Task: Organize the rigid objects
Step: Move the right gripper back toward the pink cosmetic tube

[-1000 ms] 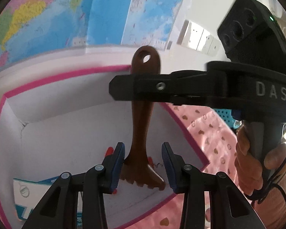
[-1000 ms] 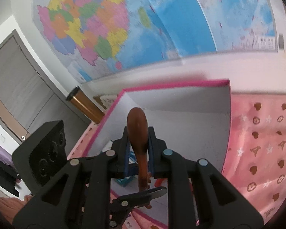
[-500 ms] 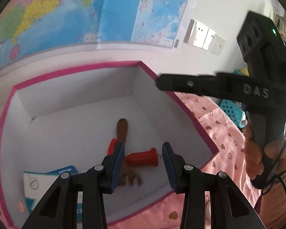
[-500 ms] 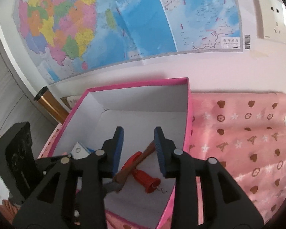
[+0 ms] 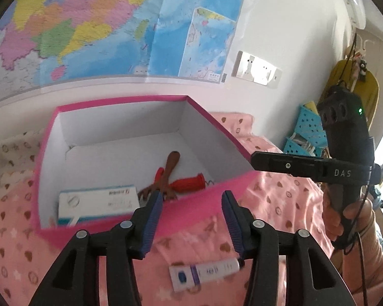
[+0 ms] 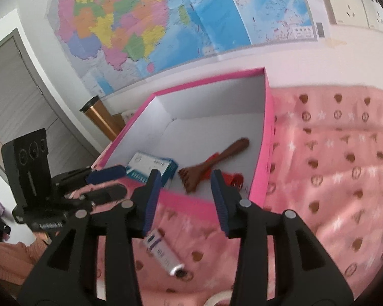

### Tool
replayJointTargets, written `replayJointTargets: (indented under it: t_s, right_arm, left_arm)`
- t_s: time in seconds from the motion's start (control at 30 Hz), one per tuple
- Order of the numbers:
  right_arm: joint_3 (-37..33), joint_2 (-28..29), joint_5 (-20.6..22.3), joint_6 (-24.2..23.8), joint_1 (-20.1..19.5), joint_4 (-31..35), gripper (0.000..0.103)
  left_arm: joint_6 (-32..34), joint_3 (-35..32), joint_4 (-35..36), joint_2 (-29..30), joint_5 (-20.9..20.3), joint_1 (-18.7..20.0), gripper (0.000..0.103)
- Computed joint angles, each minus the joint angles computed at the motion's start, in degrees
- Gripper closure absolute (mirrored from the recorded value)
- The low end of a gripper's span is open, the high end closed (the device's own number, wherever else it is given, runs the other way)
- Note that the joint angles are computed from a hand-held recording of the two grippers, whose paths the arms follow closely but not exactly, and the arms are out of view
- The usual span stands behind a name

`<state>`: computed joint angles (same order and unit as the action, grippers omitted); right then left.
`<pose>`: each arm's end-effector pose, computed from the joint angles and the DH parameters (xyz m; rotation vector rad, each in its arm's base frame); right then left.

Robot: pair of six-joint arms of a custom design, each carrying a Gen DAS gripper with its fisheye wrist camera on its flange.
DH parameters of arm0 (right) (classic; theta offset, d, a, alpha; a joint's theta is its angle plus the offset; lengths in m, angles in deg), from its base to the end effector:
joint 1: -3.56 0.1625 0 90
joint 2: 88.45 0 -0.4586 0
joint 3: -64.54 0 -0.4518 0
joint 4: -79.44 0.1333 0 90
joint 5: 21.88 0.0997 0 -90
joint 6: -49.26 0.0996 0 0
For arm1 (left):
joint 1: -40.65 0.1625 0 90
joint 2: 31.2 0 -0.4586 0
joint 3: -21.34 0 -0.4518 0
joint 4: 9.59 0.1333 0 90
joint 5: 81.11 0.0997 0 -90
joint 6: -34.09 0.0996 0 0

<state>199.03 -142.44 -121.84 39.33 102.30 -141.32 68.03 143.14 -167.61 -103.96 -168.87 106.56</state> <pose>0.1882 -0.4601 0.1018 0.3282 -2.6751 1.2607 -0.1028 -0.5661 0.1976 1.4629 2.6579 -0.5002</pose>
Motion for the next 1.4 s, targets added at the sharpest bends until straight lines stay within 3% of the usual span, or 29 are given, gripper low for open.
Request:
replayJointTargets:
  t_s: [0.1, 0.53, 0.8, 0.97, 1.07, 1.3, 1.4]
  right_arm:
    - [1.88, 1.09, -0.42, 0.42, 0.17, -2.67, 0.054]
    - [8.26, 8.02, -1.86, 5.66, -1.77, -9.27, 0.054]
    - [10.8, 10.21, 1.86, 6.55, -2.0, -12.01, 0.054]
    - [10.52, 12.87, 1.78, 8.54, -2.46, -13.03, 0.054]
    - [10.99, 13.3, 1.15, 9.39, -3.21, -15.6, 0.054]
    - [10.5, 13.49, -7.93, 10.84, -1.31, -17.19, 0.054]
    - [10.91, 13.58, -7.64, 10.94, -1.37, -17.77, 0.054]
  left_arm:
    - [0.19, 1.47, 0.95, -1.62, 0.33, 0.46, 0.052]
    - [0.8, 6.14, 10.63, -7.73, -1.41, 2.97, 0.052]
    - [5.03, 7.98, 17.41, -12.12, -5.62, 3.51, 0.051]
    - [7.1, 9.56, 19.33, -14.35, -5.24, 3.08, 0.05]
    - [6.89, 10.35, 19.07, -14.82, -4.08, 2.94, 0.05]
    - [5.53, 11.74, 16.4, -14.12, 0.36, 2.83, 0.05]
    - [4.58, 11.81, 15.19, -13.82, 0.88, 3.14, 0.05]
